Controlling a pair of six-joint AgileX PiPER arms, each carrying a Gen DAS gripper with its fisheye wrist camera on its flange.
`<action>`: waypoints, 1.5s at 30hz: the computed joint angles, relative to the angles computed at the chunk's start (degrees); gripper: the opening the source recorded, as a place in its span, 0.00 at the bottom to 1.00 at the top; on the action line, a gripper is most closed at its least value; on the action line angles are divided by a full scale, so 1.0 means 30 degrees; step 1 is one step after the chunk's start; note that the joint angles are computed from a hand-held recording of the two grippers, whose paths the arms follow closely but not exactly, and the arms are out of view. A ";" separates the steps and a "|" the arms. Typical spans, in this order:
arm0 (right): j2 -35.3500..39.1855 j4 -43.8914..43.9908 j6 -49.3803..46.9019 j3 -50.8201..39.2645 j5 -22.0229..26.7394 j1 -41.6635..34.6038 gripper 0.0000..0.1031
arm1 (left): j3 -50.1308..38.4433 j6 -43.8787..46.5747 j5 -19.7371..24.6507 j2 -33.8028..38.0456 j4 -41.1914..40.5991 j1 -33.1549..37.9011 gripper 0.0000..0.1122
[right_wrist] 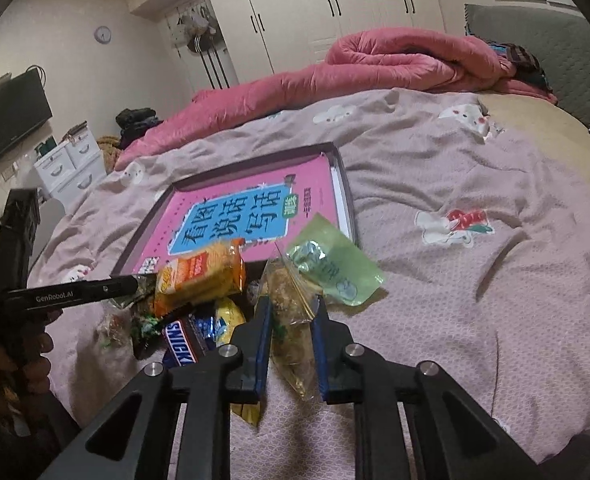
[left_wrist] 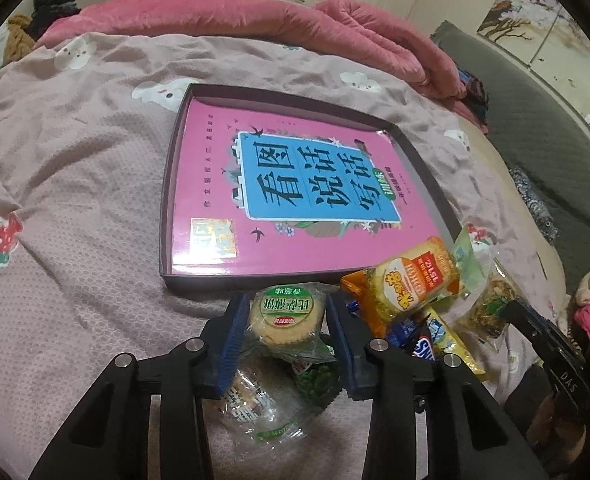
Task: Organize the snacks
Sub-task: 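Close right tool on the pastry bag while left tool grips the round cake bag, then carry the pastry bag in right tool into the tray while left tool carries the cake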
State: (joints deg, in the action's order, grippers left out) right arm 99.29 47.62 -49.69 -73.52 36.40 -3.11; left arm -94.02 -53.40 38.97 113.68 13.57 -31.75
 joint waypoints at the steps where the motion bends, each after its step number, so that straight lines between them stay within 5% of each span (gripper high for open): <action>1: -0.0056 0.0057 -0.0014 -0.0038 0.0056 -0.0035 0.18 | 0.0014 -0.0034 0.0039 -0.0064 0.0010 -0.0006 0.37; 11: -0.0247 0.0701 -0.0235 -0.0876 0.0160 0.0012 0.18 | 0.0894 -0.0854 -0.0263 -0.1165 0.0723 -0.0034 0.35; 13: -0.0186 0.0713 -0.0135 -0.1086 0.0097 0.0116 0.18 | 0.1076 -0.0884 -0.0466 -0.1309 0.0682 0.0005 0.24; 14: -0.0155 0.0741 -0.0111 -0.1204 0.0052 0.0169 0.18 | 0.1110 -0.0796 -0.0500 -0.1346 0.0594 0.0022 0.05; 19: 0.0054 0.0930 -0.0036 -0.1608 0.0256 0.0186 0.18 | 0.1260 -0.0196 -0.0556 -0.1208 -0.0113 0.0258 0.06; 22: 0.0099 0.0927 -0.0017 -0.1570 0.0327 0.0185 0.18 | 0.1463 0.0592 -0.0729 -0.1158 -0.0882 0.0312 0.11; 26: 0.0221 0.1116 0.0054 -0.1659 0.0423 0.0126 0.18 | 0.1260 0.1074 -0.0518 -0.1060 -0.0848 0.0143 0.56; 31: 0.0442 0.1240 0.0029 -0.2053 0.0501 0.0102 0.18 | 0.0610 0.0727 0.1007 -0.0494 0.0409 -0.0198 0.60; 36: 0.1030 0.1044 0.0339 -0.3165 0.0452 0.0472 0.18 | 0.0789 0.0938 0.0907 -0.0084 -0.0207 0.0305 0.61; 45: 0.3376 -0.0061 0.3402 -0.6913 0.0786 0.0905 0.18 | 0.1746 0.2582 -0.1509 -0.0034 -0.3691 0.1523 0.51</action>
